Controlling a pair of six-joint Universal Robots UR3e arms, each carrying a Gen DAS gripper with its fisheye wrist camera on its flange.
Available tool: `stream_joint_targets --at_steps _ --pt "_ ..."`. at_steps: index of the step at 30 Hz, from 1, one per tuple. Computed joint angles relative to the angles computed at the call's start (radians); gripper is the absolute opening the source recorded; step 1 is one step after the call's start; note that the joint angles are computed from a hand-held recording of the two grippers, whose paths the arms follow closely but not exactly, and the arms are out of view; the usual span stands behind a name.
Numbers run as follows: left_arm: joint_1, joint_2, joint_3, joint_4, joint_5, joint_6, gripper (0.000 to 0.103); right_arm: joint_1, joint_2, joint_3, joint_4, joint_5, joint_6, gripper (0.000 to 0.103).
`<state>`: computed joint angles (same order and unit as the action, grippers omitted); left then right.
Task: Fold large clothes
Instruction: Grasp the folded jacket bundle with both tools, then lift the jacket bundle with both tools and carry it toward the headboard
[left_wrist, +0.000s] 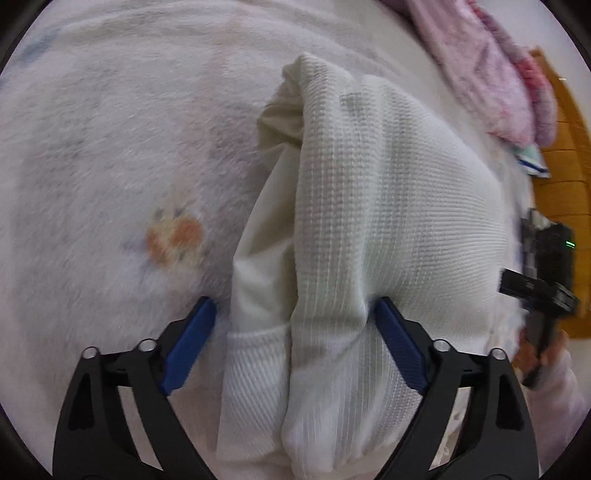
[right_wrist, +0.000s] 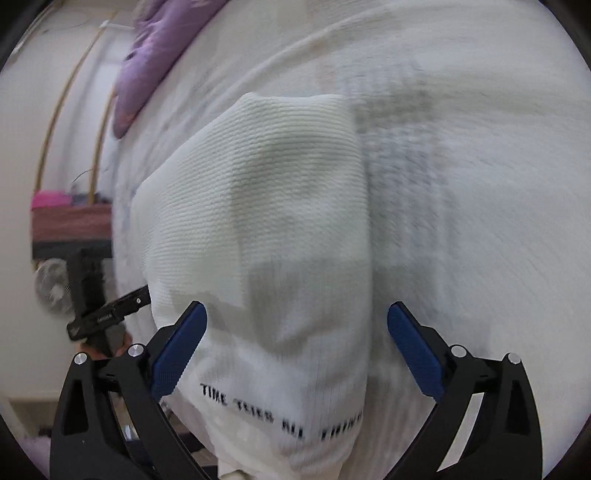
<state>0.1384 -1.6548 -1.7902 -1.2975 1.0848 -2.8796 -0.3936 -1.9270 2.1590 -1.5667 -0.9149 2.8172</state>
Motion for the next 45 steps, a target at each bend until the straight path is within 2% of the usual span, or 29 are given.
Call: stream_joint_targets --at_steps 2,4,6,7,11,13,14,15,17,18,19,20,21,23,25,26,28,29,31,35,40,42,45 --pt "0.073 0.014 -0.043 -0.042 -0.098 0.087 0.098 -0.025 0.018 0.020 0.016 0.043 -0.073 0.096" --pt "0.140 0.018 -0.071 -0.120 -0.192 0.175 0.098 -0.068 -0.018 0.063 0.034 0.071 -0.137 0.097" --pt "0.245 -0.020 -0.065 -0.374 -0.325 0.349 0.098 -0.082 -0.026 0.118 -0.003 0.138 -0.142 0.097" --pt "0.270 -0.049 -0.069 -0.457 -0.360 0.405 0.098 -0.091 -0.021 0.137 -0.008 0.169 -0.148 0.097" --pt "0.289 -0.061 -0.093 -0.586 -0.362 0.488 0.098 -0.051 0.011 0.132 0.034 0.190 -0.167 0.097" --pt "0.263 -0.076 -0.108 -0.632 -0.365 0.492 0.098 -0.049 0.010 0.122 0.127 0.198 -0.210 0.097" --pt "0.250 -0.073 -0.113 -0.618 -0.363 0.482 0.098 -0.059 0.007 0.118 0.215 0.192 -0.251 0.097" --pt "0.227 -0.069 -0.123 -0.574 -0.363 0.447 0.098 -0.055 0.029 0.117 0.218 0.194 -0.257 0.097" --pt "0.203 -0.051 -0.164 -0.456 -0.384 0.330 0.097 -0.028 -0.009 0.152 0.154 0.194 -0.205 0.097" --pt "0.196 -0.034 -0.192 -0.391 -0.393 0.264 0.095 0.006 0.000 0.155 0.082 0.190 -0.144 0.097" --pt "0.182 -0.024 -0.205 -0.338 -0.389 0.212 0.083 0.038 0.018 0.154 -0.002 0.179 -0.055 0.097" --pt "0.163 0.001 -0.218 -0.269 -0.350 0.150 0.074 0.038 0.003 0.154 -0.012 0.167 -0.015 0.097" --pt "0.165 0.017 -0.231 -0.250 -0.347 0.135 0.070 0.058 -0.006 0.151 -0.052 0.155 0.051 0.096" --pt "0.186 0.079 -0.284 -0.215 -0.354 0.117 0.047 0.080 -0.042 0.142 -0.076 0.125 0.111 0.087" --pt "0.190 0.147 -0.291 -0.225 -0.328 0.098 0.040 0.094 -0.088 0.121 -0.082 0.079 0.186 0.064" --pt "0.164 0.158 -0.277 -0.200 -0.319 0.067 0.037 0.081 -0.124 0.111 -0.054 0.072 0.192 0.058" --pt "0.123 0.209 -0.222 -0.217 -0.268 0.070 0.037 0.056 -0.156 0.085 0.019 0.083 0.177 0.043" --pt "0.116 0.228 -0.199 -0.244 -0.259 0.083 0.035 0.023 -0.174 0.064 0.094 0.100 0.136 0.040" --pt "0.118 0.273 -0.158 -0.310 -0.256 0.086 0.032 0.032 -0.180 0.052 0.104 0.114 0.145 0.034" --pt "0.112 0.313 -0.017 -0.433 -0.227 0.073 0.029 0.066 -0.174 -0.076 0.185 0.128 0.143 0.030" --pt "0.089 0.347 0.187 -0.612 -0.217 0.043 0.028 0.033 -0.207 -0.252 0.395 0.156 0.095 0.030" --pt "0.066 0.332 0.297 -0.681 -0.210 0.035 0.028 0.002 -0.216 -0.360 0.536 0.156 0.045 0.030" --pt "0.036 0.309 0.479 -0.805 -0.216 0.025 0.028 -0.114 -0.226 -0.565 0.846 0.137 -0.119 0.030"
